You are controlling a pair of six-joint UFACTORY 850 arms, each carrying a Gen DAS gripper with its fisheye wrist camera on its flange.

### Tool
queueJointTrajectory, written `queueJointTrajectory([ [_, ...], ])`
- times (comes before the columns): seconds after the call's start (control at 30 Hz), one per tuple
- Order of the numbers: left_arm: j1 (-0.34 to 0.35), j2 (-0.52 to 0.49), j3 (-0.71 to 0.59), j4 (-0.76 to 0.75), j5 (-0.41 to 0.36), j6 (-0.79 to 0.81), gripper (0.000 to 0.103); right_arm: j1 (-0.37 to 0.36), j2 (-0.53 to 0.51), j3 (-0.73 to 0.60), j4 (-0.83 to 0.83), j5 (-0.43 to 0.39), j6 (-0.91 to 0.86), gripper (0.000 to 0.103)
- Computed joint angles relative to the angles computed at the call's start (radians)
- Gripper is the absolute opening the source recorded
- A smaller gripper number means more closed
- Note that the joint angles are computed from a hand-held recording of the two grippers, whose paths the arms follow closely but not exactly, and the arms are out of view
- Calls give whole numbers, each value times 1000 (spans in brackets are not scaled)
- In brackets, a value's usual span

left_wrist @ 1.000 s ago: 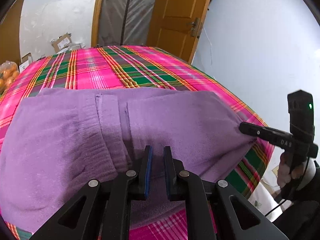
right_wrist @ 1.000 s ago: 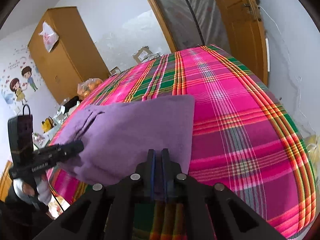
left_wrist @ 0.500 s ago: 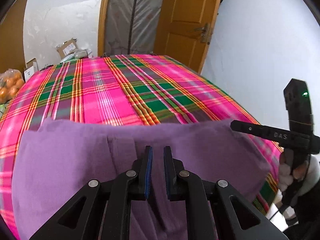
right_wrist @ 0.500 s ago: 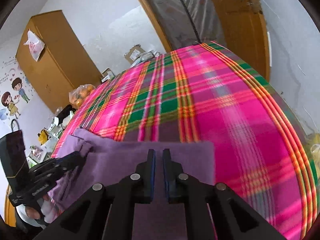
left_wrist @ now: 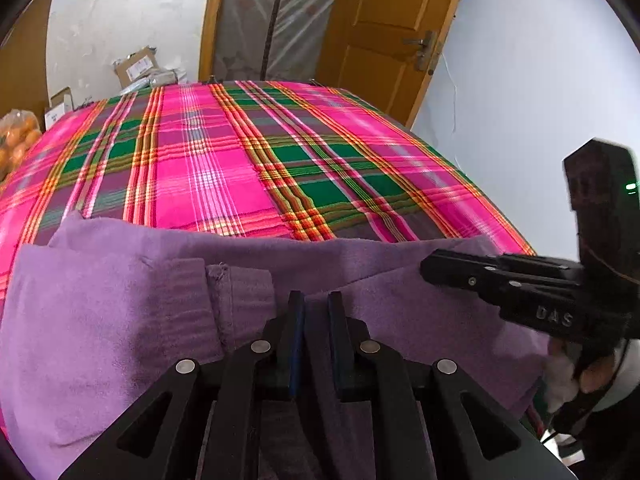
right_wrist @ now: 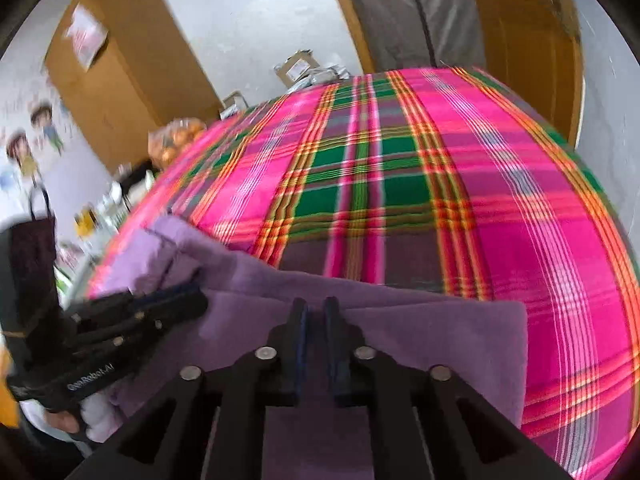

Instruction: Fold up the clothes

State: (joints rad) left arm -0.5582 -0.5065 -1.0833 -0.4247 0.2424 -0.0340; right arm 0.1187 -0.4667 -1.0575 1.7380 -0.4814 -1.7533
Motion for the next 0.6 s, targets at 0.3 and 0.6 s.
queueJointTrajectory([
  [0.3,2,-1,-1,40,-3,-39,16,-108,34,66,170,-16,-87,8],
  [0.6,-68,101,151,106,119,-68,16,-103,220,327,367,-119,-497,9],
])
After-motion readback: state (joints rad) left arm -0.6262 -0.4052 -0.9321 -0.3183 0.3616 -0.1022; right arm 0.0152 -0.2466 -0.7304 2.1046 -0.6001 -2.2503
